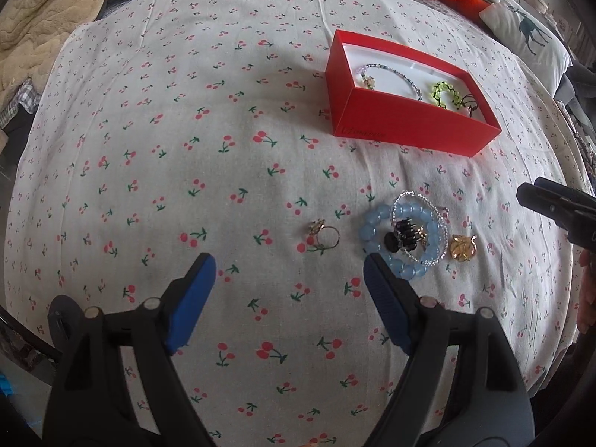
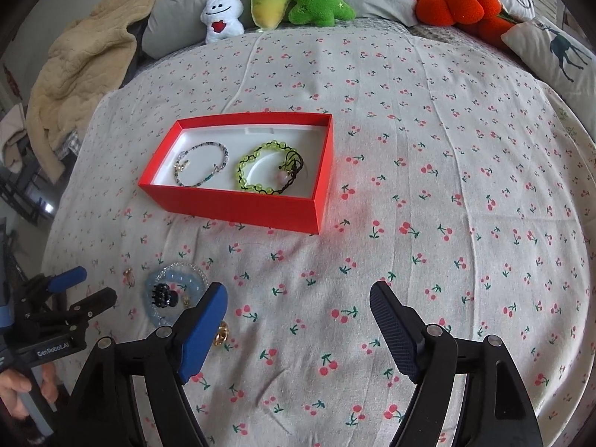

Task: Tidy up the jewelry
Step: 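Move both open tools back to the remaining jewelry pile, then grasp the small gold ring with the left tool while the right tool grasps the large gold knot ring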

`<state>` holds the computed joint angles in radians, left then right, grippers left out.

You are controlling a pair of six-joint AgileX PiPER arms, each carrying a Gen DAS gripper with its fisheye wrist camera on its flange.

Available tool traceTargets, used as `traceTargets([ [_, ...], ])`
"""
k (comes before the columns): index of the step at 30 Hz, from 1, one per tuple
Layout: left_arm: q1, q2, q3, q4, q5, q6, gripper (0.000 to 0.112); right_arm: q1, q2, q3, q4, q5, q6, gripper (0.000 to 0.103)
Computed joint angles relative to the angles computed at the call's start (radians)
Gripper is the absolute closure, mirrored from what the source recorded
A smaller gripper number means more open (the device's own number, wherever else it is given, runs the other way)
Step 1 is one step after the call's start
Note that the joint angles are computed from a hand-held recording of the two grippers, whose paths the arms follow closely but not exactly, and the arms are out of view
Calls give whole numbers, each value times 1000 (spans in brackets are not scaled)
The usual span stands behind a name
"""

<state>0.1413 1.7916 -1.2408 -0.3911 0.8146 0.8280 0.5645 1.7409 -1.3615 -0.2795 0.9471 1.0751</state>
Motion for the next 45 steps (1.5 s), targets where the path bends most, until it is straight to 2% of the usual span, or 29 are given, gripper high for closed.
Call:
traceTargets([
  [11, 58, 28, 26, -5, -10, 72, 31, 7, 39, 21, 75, 5, -50, 23],
  [18, 53, -3, 108, -102, -87, 272, 31, 21, 75, -28, 83, 26, -77, 23],
  [25, 31, -5, 166, -255, -167, 490, 37, 34, 119, -99, 86, 44, -122, 23],
  [32, 18, 6, 193, -397, -197, 670, 48, 37, 141, -104, 117, 36, -162, 23],
  [37, 8, 13, 193, -433, -194, 701, 59, 38, 156, -119, 138, 36, -180, 23],
  [45, 13, 30, 167, -430, -139, 694, 82, 52, 178, -153, 145, 48, -194, 23],
])
